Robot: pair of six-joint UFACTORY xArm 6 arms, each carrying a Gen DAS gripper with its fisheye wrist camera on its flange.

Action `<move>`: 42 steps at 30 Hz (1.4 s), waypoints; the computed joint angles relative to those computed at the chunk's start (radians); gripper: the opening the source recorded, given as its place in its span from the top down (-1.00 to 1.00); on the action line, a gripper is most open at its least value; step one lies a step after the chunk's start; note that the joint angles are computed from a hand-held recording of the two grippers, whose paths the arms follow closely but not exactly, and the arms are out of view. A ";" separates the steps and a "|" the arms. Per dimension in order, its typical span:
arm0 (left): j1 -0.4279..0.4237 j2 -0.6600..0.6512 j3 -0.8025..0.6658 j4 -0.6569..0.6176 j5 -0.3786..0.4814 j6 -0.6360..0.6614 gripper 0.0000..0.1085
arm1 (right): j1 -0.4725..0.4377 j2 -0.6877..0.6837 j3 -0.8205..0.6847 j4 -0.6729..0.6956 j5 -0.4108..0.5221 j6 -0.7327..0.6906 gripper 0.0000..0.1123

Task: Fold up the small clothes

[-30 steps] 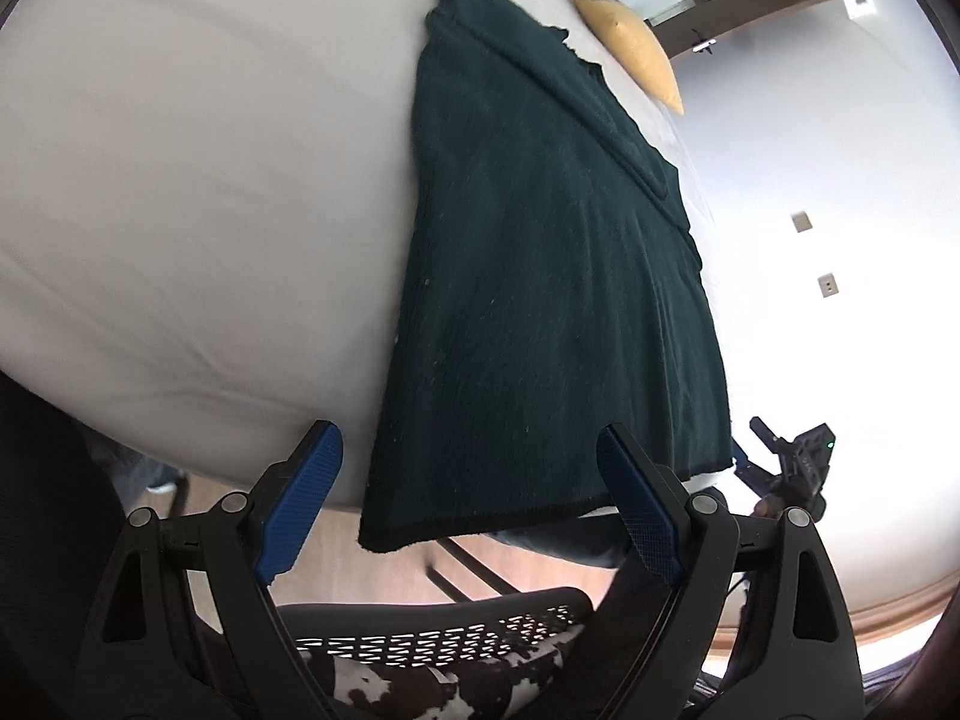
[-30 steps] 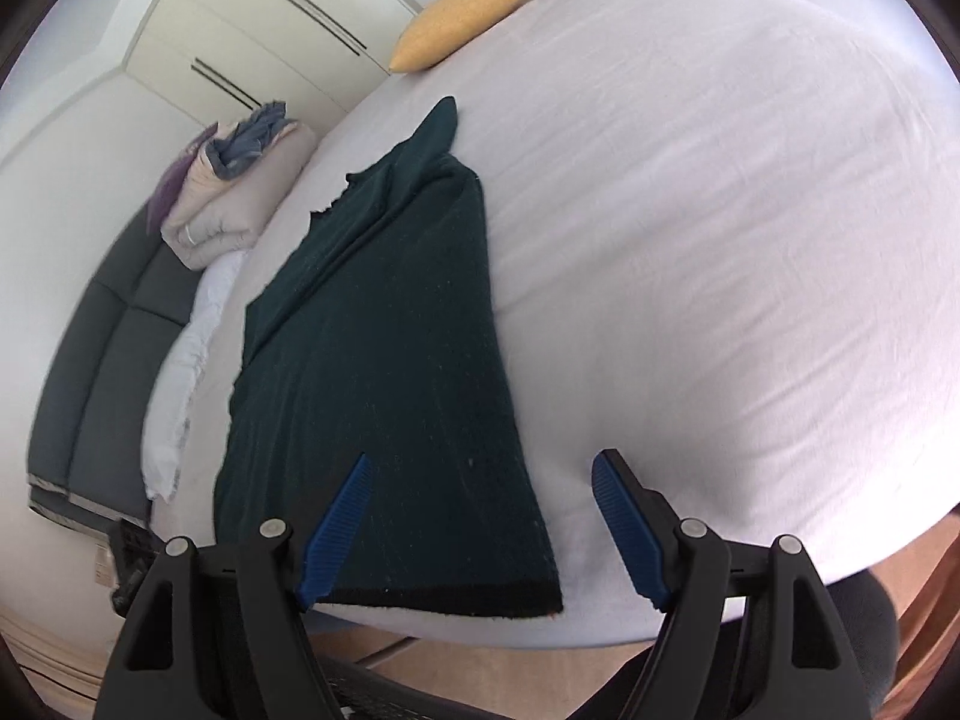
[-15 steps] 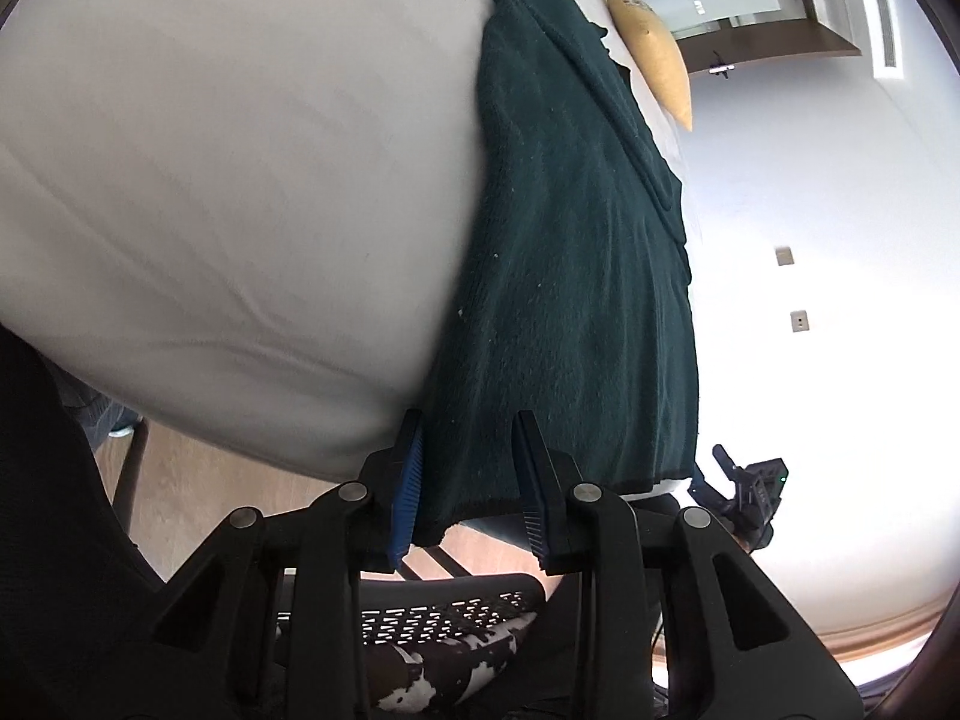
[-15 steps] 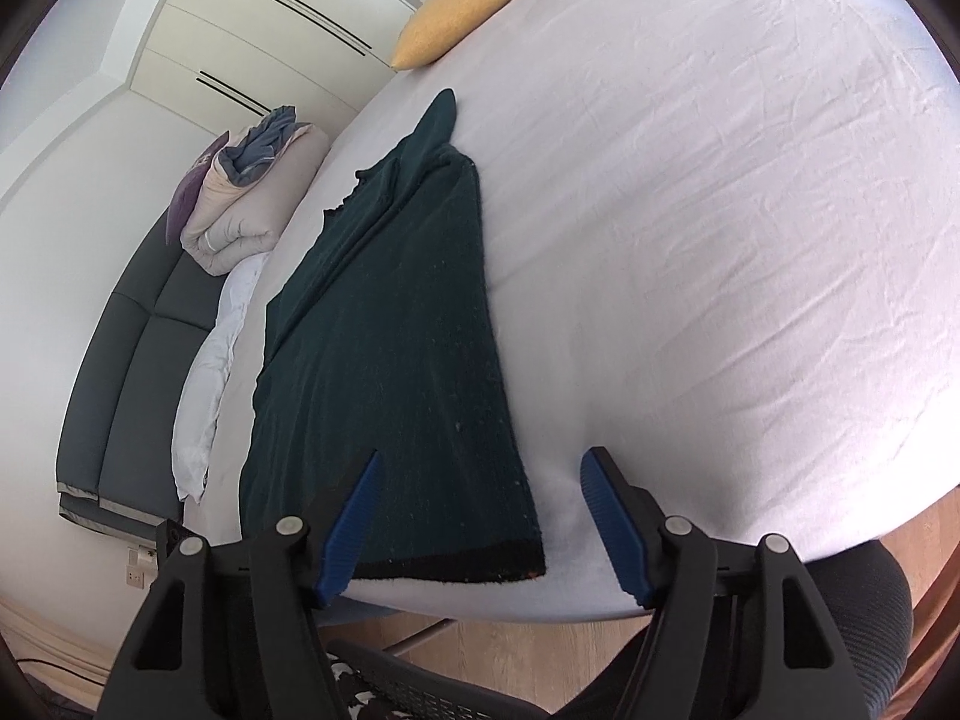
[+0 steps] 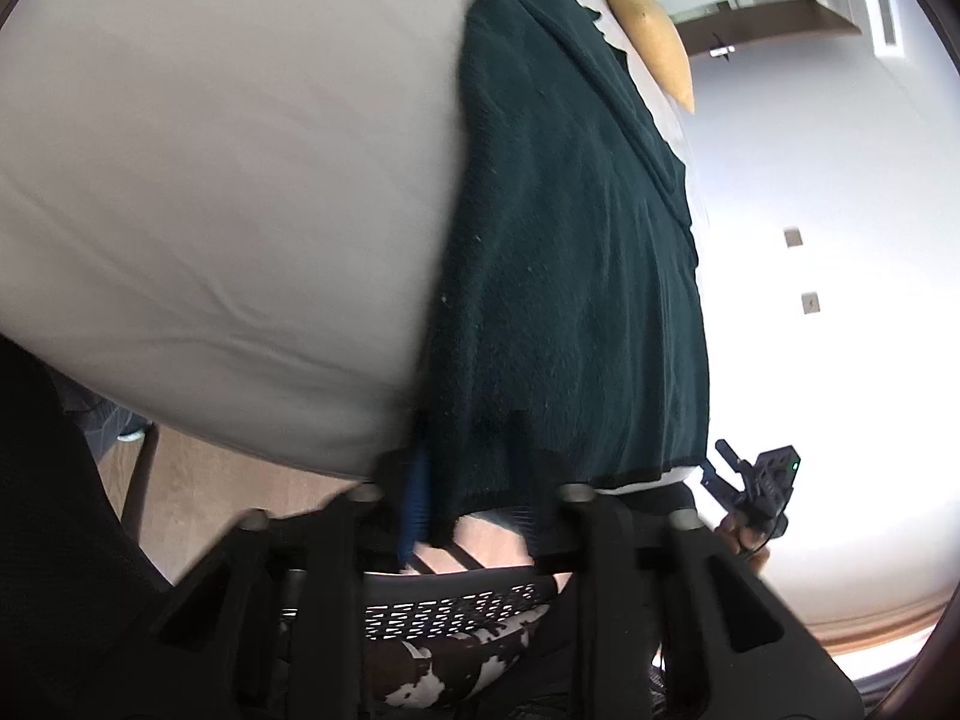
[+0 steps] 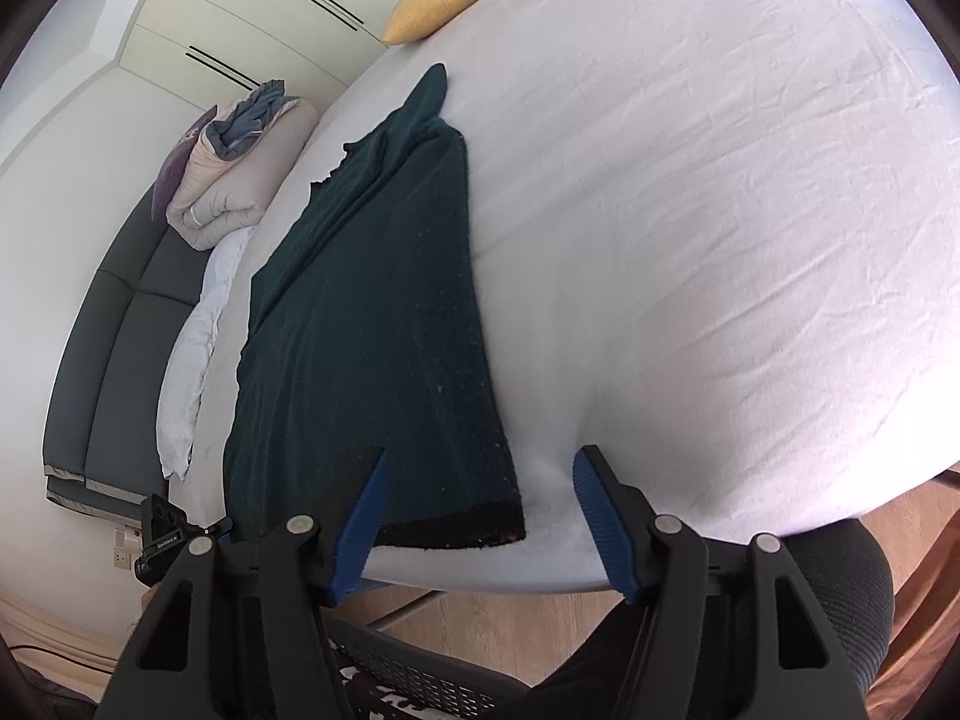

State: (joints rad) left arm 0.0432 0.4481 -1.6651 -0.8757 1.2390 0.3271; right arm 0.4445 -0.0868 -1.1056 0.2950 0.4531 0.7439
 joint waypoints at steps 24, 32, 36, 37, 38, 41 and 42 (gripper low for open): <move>0.067 -0.078 0.004 -0.229 0.017 0.109 0.92 | 0.025 0.032 -0.085 0.078 -0.025 -0.093 0.84; 0.064 0.016 -0.196 -0.294 0.030 0.069 0.92 | 0.024 0.140 -0.227 0.265 -0.145 -0.218 0.84; 0.056 0.097 -0.330 -0.295 0.024 0.024 0.92 | 0.001 0.226 -0.345 0.259 -0.159 -0.190 0.84; 0.057 0.130 -0.381 -0.300 0.028 0.004 0.92 | -0.006 0.244 -0.370 0.258 -0.160 -0.183 0.84; 0.055 0.160 -0.427 -0.305 0.031 -0.016 0.92 | -0.014 0.267 -0.402 0.258 -0.163 -0.175 0.84; 0.056 0.285 -0.620 -0.304 0.049 -0.098 0.92 | -0.045 0.354 -0.527 0.223 -0.138 -0.128 0.84; 0.054 0.337 -0.704 -0.294 0.055 -0.133 0.92 | -0.055 0.393 -0.585 0.214 -0.115 -0.120 0.84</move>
